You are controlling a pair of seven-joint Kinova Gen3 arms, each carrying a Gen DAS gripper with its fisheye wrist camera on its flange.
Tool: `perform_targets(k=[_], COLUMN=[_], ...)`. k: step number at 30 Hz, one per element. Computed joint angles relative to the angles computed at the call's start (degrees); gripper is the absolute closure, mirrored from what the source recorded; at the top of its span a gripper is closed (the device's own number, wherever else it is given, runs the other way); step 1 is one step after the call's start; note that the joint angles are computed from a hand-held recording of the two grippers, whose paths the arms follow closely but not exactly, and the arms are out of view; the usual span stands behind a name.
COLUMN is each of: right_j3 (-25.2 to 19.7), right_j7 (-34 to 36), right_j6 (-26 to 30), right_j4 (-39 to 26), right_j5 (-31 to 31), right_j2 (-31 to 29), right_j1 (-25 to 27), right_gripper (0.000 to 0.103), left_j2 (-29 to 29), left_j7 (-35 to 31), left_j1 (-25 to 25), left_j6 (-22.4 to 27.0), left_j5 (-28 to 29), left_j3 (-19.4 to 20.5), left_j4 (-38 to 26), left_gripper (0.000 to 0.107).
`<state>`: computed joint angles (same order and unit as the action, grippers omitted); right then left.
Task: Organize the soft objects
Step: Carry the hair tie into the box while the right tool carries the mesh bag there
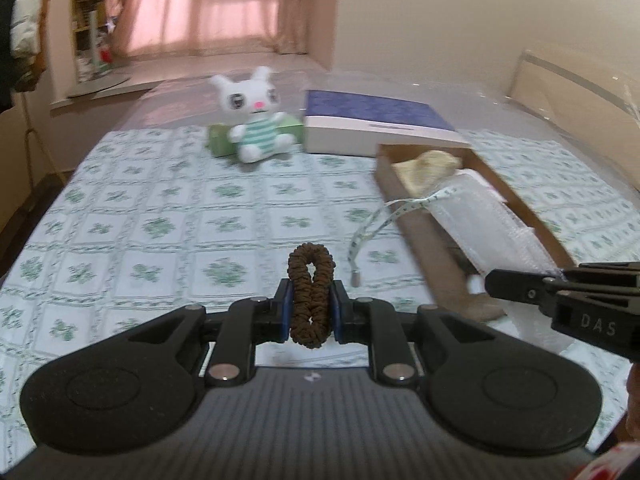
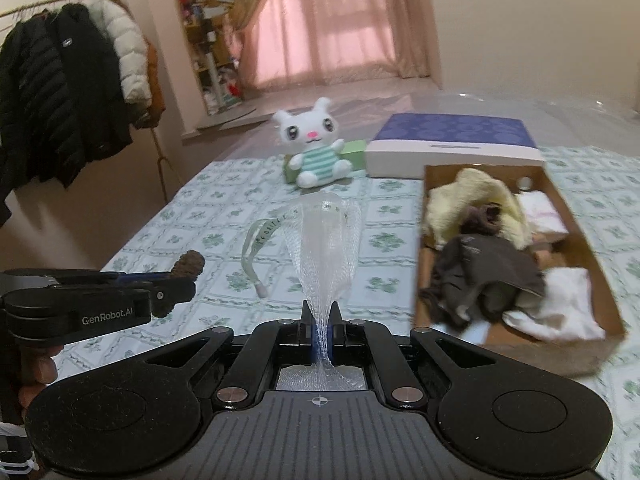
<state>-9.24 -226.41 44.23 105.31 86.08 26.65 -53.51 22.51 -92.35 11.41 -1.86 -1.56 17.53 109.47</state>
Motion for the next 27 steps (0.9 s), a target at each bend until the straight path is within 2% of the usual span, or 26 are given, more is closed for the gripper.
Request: perform_targets(k=[6,11,19,27], right_j3=[-1.2,-2.1,-3.4,-3.6], right_j7=[-5.6,-8.8,-11.9,-12.4], right_j6=[4.8,8.5,10.9,9.3], right_j4=[5.7,9.2,13.7,15.7], right_j5=[-2.0,-3.9,-4.5,-2.8], right_j2=[-3.6,-5.8,-8.6,-9.3], right_j1=[-1.0,-0.5,2.1,6.0], right_gripper=[0.099,0.099,0.099,0.099], left_j2=[0.9,3.0,7.1,11.2], left_j7=[-1.0,-2.4,-3.9,-5.5], left_j1=[1.3,4.8,11.0,14.7], left_j6=[0.9,2.7,5.6,9.2], left_j5=[-1.0,-0.8,0.7,1.8], left_j3=[3.4,3.4,0.7,-1.2], left_j4=[-1.6,-5.7,-13.3,-20.4], left_gripper=[0.089,0.089,0.089,0.089])
